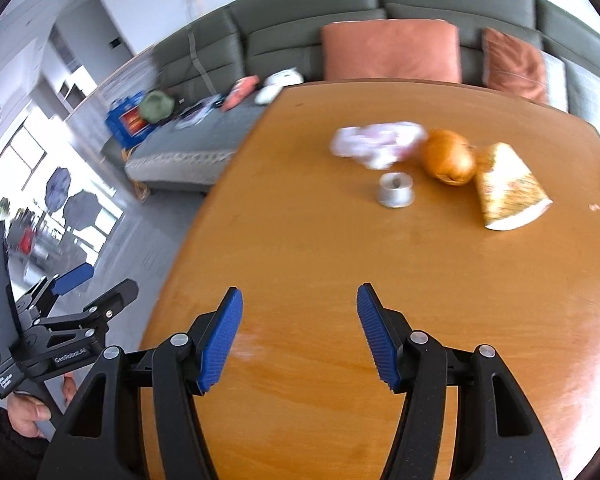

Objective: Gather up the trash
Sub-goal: 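Move both open tools back over the table, then grasp the small white cup with the left tool while the right tool grasps the yellow snack bag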

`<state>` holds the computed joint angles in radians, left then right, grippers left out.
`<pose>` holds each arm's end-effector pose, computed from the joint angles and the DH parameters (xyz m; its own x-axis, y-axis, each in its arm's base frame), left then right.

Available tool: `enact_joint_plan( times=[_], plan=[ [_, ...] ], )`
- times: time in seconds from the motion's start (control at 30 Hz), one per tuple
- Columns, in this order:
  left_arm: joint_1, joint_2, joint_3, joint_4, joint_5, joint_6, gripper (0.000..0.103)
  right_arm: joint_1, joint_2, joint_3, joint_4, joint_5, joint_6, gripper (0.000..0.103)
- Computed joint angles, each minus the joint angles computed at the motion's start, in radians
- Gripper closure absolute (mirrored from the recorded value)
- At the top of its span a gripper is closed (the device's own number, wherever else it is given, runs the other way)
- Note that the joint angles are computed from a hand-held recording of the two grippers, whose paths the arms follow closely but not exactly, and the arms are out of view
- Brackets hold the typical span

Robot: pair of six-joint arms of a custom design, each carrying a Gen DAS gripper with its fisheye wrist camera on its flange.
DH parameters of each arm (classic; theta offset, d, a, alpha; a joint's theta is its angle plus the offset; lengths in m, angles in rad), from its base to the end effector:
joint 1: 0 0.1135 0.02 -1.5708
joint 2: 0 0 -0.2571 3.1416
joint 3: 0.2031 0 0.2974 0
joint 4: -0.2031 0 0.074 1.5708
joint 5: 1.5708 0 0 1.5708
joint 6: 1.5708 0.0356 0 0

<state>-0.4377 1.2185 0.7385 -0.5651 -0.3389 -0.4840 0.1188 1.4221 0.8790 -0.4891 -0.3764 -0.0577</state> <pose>0.2508 -0.1043 0.1805 -0.8092 -0.1059 -0.5780 -0.1444 0.9893 0.0210 0.3134 0.0506 0.1766 -0.8338 -0.1535 -0.5303 -0.3461 0.8937 0.2854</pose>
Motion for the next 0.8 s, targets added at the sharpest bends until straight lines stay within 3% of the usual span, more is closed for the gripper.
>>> enact_joint_plan(
  times=[0.4,0.63,0.8],
  plan=[
    [-0.155,0.412,0.338,0.057,-0.007,-0.003,0.006,-0.299,0.231,0.161,-0.008,-0.075,-0.115,0.042],
    [-0.194,0.568,0.488,0.103,-0.018,0.052,0.006,-0.391,0.423,0.298,0.001,-0.153,-0.072,0.062],
    [-0.199,0.689,0.603,0.11,-0.007,0.087,0.013,-0.415,0.53,0.38,0.022,-0.196,-0.019,0.068]
  ],
)
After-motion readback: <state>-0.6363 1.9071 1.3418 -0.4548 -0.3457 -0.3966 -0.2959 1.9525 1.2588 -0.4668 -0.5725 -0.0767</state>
